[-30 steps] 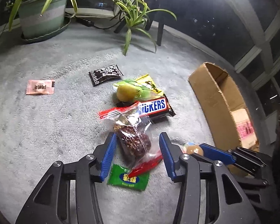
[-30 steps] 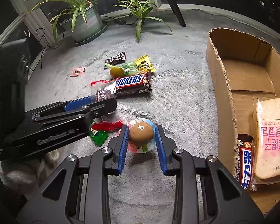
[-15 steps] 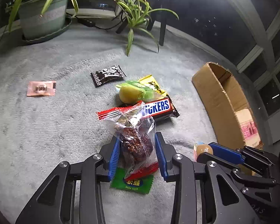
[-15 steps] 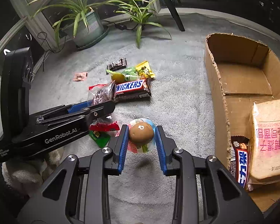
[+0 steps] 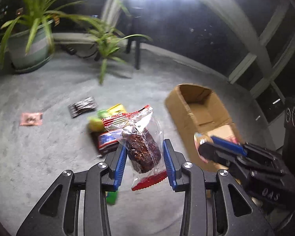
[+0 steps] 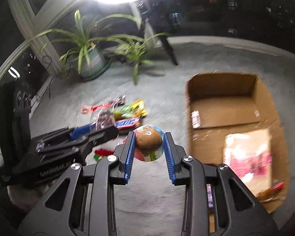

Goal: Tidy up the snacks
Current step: 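Carry both snacks over the box and open both tools to drop them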

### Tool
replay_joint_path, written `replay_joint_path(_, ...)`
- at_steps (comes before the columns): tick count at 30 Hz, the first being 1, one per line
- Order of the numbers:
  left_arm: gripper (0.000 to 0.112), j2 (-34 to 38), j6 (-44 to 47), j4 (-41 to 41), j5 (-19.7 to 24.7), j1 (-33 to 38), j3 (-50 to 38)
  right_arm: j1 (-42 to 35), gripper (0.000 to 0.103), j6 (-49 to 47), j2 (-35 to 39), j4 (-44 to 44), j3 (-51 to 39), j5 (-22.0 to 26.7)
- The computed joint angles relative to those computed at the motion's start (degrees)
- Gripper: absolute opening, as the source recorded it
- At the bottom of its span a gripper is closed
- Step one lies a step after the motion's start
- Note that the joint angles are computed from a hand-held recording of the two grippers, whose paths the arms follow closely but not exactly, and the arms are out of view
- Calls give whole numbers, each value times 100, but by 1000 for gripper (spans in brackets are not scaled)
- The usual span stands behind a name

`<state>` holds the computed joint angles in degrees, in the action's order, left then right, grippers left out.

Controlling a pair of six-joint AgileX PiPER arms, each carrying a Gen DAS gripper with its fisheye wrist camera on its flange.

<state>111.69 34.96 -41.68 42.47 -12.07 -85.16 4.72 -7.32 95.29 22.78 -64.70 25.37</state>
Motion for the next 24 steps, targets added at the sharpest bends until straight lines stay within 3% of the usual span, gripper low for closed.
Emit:
replay_joint_path(10,35,249,-526,136,-150,-861,-604,-1277,30,-823,158,313,-424,433)
replay_joint_path(24,35,1049,-1561,852,-164,-1765,-1739,-2024,31,-1128,804,193,-982,639)
